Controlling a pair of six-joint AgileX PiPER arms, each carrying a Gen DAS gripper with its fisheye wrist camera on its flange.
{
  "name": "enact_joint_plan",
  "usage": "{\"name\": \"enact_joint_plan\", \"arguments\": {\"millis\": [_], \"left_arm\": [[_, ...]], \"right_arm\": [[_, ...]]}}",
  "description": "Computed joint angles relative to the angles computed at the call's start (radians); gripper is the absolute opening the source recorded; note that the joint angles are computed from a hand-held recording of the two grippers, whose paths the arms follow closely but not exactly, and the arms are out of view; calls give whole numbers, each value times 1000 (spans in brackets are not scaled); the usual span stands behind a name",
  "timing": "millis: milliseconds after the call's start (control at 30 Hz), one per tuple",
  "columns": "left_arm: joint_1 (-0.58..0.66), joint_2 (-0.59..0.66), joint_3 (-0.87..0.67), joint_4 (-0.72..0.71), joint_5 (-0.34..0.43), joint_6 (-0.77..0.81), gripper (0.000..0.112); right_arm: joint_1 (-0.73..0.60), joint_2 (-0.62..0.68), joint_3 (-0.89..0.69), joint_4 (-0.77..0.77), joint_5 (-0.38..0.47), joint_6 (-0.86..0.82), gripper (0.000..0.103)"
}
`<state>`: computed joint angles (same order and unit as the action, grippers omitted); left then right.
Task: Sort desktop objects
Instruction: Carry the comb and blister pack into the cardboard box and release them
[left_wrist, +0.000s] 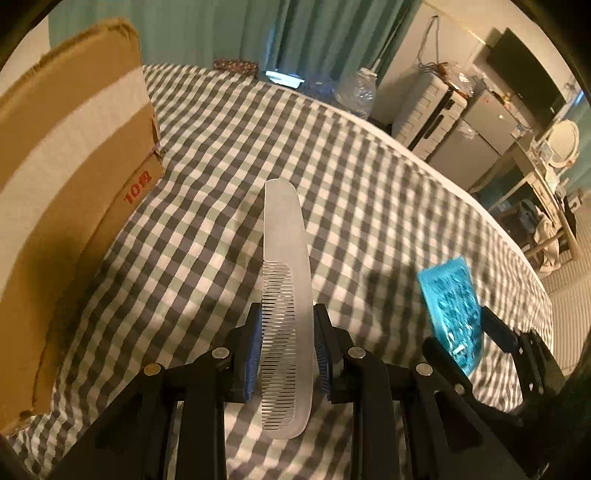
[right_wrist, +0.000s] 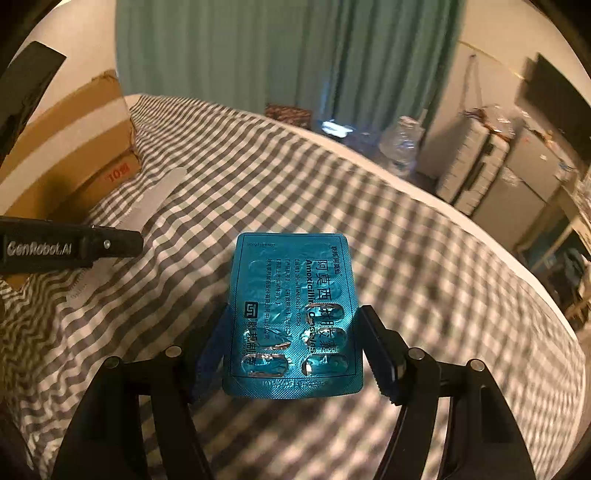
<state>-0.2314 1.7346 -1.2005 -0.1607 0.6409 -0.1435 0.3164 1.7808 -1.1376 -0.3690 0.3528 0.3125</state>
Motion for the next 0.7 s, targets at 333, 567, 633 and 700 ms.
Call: {"name": "enact_joint_plan", "arguments": {"millis": [333,567,633,700], "left_arm": [[-11,-252,30,-25,104,63,26],[29,-383,-28,-82,235,150,26],[68,-409,-49,-114,267,182,26],[90,-433,-80,-111,291,196,26]], "right_arm": [[88,-296,172,-193,136,326,69],[296,-394,80,-379,359,515,69],[374,-401,36,-432,431,565,69],[432,-391,-13,-460,482,587,69]]}}
